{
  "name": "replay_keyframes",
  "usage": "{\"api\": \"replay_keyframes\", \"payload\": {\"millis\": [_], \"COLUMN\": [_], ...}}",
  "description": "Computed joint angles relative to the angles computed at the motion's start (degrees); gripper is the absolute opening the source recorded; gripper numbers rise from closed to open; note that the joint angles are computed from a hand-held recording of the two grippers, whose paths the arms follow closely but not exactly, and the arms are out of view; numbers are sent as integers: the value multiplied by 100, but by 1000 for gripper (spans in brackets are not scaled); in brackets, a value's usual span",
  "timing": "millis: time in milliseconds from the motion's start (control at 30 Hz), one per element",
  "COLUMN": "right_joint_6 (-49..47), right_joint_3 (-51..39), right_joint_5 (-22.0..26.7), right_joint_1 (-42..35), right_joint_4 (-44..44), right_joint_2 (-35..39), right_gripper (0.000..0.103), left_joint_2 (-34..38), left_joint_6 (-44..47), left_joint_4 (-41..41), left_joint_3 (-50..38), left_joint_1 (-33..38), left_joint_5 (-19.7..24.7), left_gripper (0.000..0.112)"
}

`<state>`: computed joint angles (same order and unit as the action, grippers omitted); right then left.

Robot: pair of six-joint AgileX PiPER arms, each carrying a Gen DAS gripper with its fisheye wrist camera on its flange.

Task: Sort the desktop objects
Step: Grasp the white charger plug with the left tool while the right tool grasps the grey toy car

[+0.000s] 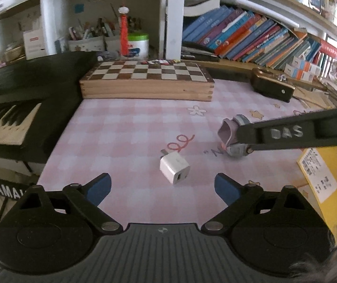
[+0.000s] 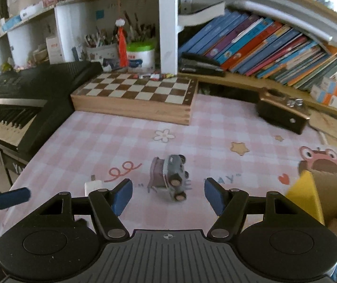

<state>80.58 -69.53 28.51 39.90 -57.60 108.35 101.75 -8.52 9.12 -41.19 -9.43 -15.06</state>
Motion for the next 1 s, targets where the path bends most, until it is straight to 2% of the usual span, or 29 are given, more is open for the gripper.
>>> {"api": "replay_keyframes", "payload": {"millis": [100,300,500,533,567,633,733,833,933,1000], "right_joint_6": [-713,-2076,-2525,-2534,-2544,-2736,-2494,-2440,-2188,-1944], "right_joint_3": [-444,-1199,-1451,-1455,-1444,-1465,-1271,-1131,-998,-881], "right_joint_5": [-6,109,78,67,41,26,-147,-265,-285,-313], "right_joint_1": [-163,-398,-529,-539,-553,-600,-604,-627,-607,-586], "right_joint_4": [543,1603,1888,1888,1889,2073,1774,1740,1563,1403], "right_joint_2": [348,986,1259,1267,1265,1267,1141,979,849,731], "right_gripper": [74,75,73,71,59,49,44,44,44,44], "left_joint_2": [191,441,695,746,794,886,1015,1101,1214,1299], "left_joint_6": [296,954,1237,1255,1305,1387,1483,1596,1656,1573], "left_joint_4": [-328,-1178,-1535,-1565,-1630,-1740,-1876,-2018,-2082,-2009], "left_joint_3": [-191,-450,-718,-773,-828,-926,-1070,-1145,-1254,-1356], "left_joint_1": [-107,-237,-327,-343,-363,-395,-421,-434,-420,-391], "left_joint_5": [73,181,186,196,205,210,259,247,310,412], "left_gripper": [93,93,91,91,91,89,84,80,68,56]}}
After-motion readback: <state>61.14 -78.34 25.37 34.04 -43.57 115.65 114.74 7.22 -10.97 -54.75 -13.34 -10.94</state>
